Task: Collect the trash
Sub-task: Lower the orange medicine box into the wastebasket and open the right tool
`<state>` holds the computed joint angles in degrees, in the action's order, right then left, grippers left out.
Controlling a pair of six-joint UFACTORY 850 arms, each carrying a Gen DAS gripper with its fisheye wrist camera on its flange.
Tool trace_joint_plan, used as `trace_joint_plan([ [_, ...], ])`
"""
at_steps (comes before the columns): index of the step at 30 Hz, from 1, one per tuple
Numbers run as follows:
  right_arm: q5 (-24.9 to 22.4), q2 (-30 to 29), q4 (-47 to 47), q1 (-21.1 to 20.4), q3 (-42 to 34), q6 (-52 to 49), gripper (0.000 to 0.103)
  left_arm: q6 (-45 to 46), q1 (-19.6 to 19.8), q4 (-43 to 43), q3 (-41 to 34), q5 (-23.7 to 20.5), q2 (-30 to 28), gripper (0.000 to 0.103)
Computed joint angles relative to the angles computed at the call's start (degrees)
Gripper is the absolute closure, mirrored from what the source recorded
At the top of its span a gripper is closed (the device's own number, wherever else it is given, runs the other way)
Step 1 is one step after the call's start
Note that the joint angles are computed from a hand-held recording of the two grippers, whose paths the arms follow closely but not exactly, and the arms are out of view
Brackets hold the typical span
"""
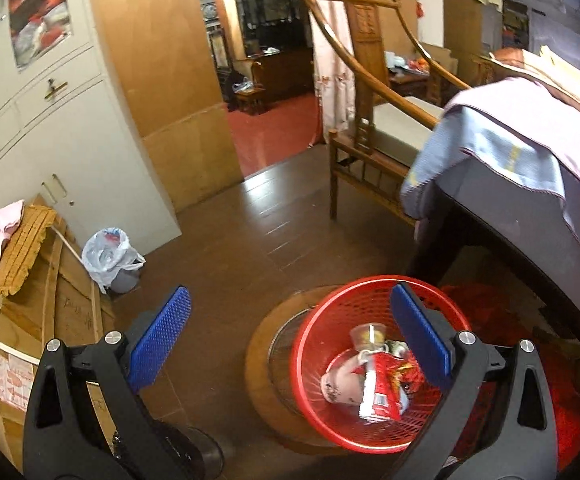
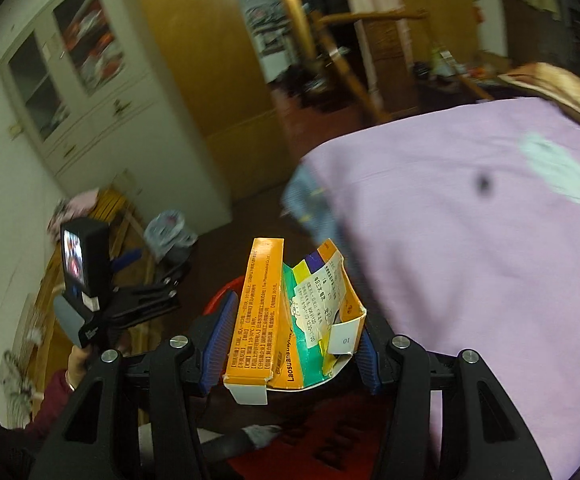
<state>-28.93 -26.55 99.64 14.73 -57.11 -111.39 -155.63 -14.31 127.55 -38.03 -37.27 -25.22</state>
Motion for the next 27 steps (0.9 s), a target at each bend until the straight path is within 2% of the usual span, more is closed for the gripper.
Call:
trace_joint_plan([
  [7, 1.8, -6.6, -9.5, 6.2, -6.8, 10.7, 0.049, -3.1, 3.8, 2.6, 1.2, 0.1, -0.7, 0.007],
  [13, 2.4, -11.6, -16.7, 8.7, -12.7, 19.0, 0.045, -5.7, 6.0, 5.1, 1.2, 1.4, -2.5, 0.007],
  [17, 2.2, -14.3, -19.7, 9.3, -15.8, 23.4, 0.032, -6.2, 6.6, 5.3, 1.0, 1.8, -3.4, 0.007],
  [23, 2.9, -13.7, -18.2, 8.7, -15.1, 22.3, 0.032, -7.6, 6.7, 6.2, 1.2, 2.2, -3.3, 0.007],
  [27, 2.8, -11.5, -13.8, 7.3, -12.7, 18.1, 0.032, -6.3, 5.1, 5.0, 1.4, 1.7, -2.0, 0.007],
])
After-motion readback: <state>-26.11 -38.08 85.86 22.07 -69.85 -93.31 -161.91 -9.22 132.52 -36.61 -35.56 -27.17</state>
